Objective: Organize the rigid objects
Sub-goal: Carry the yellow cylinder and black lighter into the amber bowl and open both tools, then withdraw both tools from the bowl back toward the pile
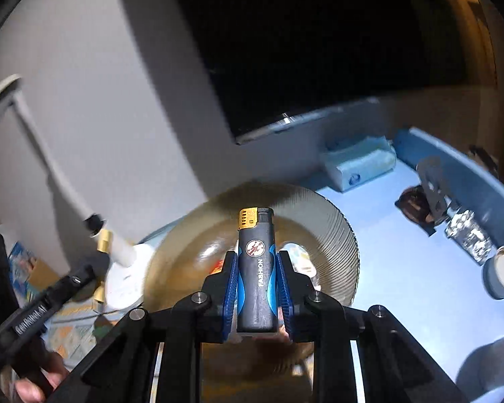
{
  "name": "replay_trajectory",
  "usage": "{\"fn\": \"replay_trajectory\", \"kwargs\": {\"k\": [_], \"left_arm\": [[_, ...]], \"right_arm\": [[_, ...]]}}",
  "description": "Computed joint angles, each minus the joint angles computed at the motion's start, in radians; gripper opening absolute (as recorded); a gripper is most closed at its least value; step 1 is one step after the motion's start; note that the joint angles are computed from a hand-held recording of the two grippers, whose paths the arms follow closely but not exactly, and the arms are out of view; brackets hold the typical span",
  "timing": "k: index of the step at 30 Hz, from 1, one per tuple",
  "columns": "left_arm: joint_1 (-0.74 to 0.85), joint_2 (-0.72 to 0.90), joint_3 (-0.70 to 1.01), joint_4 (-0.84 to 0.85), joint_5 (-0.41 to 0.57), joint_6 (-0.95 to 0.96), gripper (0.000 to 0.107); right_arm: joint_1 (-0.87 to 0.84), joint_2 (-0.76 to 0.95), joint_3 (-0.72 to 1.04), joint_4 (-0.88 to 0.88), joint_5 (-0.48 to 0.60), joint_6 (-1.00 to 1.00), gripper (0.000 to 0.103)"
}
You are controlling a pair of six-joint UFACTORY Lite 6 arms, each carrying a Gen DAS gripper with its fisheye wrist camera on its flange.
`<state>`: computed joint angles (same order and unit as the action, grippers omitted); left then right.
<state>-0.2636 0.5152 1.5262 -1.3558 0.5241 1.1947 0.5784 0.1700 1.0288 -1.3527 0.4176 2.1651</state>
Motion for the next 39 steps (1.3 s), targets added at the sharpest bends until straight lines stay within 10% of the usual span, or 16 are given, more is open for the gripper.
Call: {"fn": "replay_trajectory", "kwargs": {"k": [8, 10, 12, 21, 34, 39], "left_arm": [[-0.109, 0.131, 0.106, 0.052, -0.073, -0.089, 0.023], [-0.124, 0.123, 0.112, 0.098, -0.099, -0.134, 0.061], [-0.116, 0.059, 0.041, 0.008, -0.122, -0.031, 0.073], [0.015, -0.348, -0.333, -0.070, -0.024, 0.205, 0.073], [0.753, -0.872, -0.659, 0.051, 0.438, 0.288, 0.097], [0.903, -0.794, -0.822, 0.028, 0.349, 0.513, 0.096]], "right_arm": [[-0.098, 0.127, 0.066, -0.081, -0.146, 0.041, 0.022], [-0.118, 0.154, 0.088, -0.050, -0.187, -0.001, 0.026], [-0.124, 0.142, 0.070, -0.104, -0.190, 0.056, 0.030], [0.013, -0.074, -0.088, -0.084, -0.091, 0.099, 0.035], [0.496, 0.054, 0.121, 0.026, 0.183, 0.048, 0.050], [0.560, 0.310, 0.216, -0.072, 0.172, 0.204, 0.050]]}}
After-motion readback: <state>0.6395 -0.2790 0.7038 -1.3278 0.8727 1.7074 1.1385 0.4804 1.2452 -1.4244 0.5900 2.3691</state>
